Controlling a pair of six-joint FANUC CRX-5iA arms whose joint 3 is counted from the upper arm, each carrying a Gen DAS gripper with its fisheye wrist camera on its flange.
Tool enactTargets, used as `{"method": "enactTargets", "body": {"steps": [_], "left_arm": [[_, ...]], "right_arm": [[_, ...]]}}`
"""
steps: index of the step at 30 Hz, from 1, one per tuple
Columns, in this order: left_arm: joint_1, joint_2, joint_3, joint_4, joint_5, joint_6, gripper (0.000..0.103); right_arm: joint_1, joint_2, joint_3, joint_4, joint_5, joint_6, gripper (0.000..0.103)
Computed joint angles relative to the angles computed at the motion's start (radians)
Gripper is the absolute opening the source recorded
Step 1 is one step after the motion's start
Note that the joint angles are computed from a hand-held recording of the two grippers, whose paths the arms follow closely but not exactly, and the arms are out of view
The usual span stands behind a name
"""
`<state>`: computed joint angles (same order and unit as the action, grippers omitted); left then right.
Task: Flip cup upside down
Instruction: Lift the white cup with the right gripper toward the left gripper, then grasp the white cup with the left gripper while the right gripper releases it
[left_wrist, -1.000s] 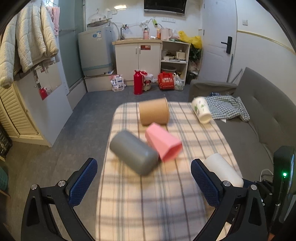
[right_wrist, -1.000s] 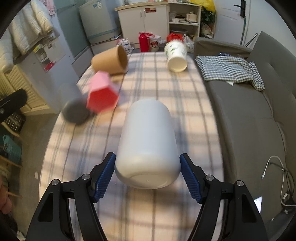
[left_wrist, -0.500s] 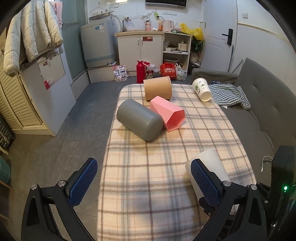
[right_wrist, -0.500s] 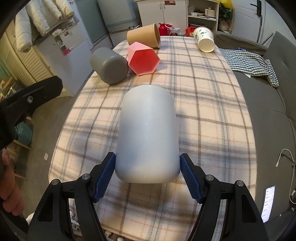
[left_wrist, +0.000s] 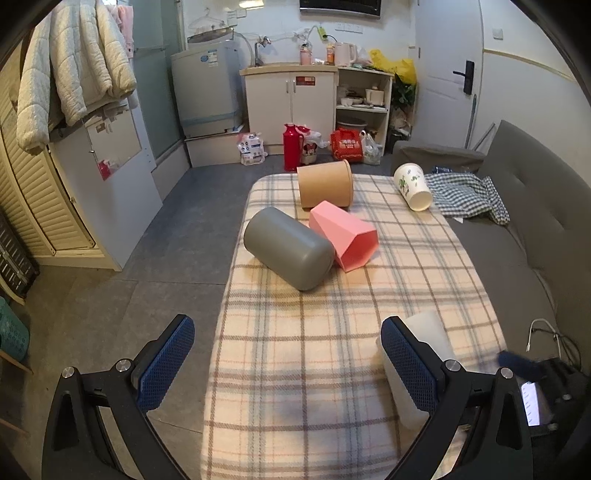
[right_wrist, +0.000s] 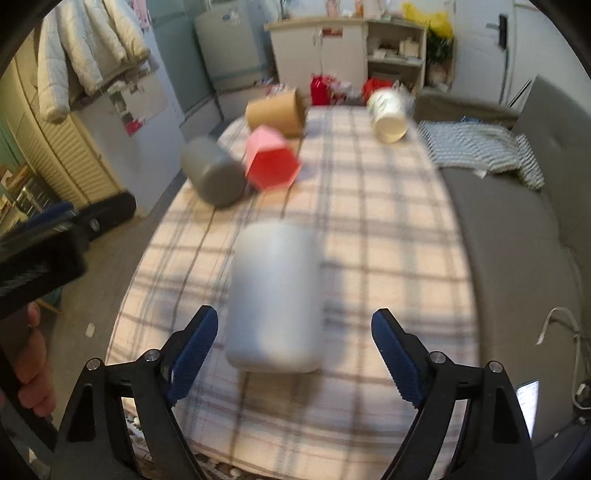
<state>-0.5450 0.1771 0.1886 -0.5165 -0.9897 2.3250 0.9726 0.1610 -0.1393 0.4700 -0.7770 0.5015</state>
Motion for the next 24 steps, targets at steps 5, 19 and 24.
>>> {"method": "enactTargets", "body": {"steps": [5, 19, 24], "left_arm": [[-0.020, 0.005, -0.011, 0.020, 0.031, 0.022, 0.103], [-0.044, 0.115, -0.062, 0.313, 0.165, -0.211, 0.103], [-0.029, 0.133, -0.078, 0.376, 0.189, -0.248, 0.102]], "right_arm": [[-0.011, -0.078, -0.115, 0.211, -0.021, -0.191, 0.086], [-0.062, -0.138, -0.237, 0.275, -0.057, -0.351, 0.086], [-0.076, -0.100, -0.205, 0.232, -0.041, -0.300, 0.086]]}}
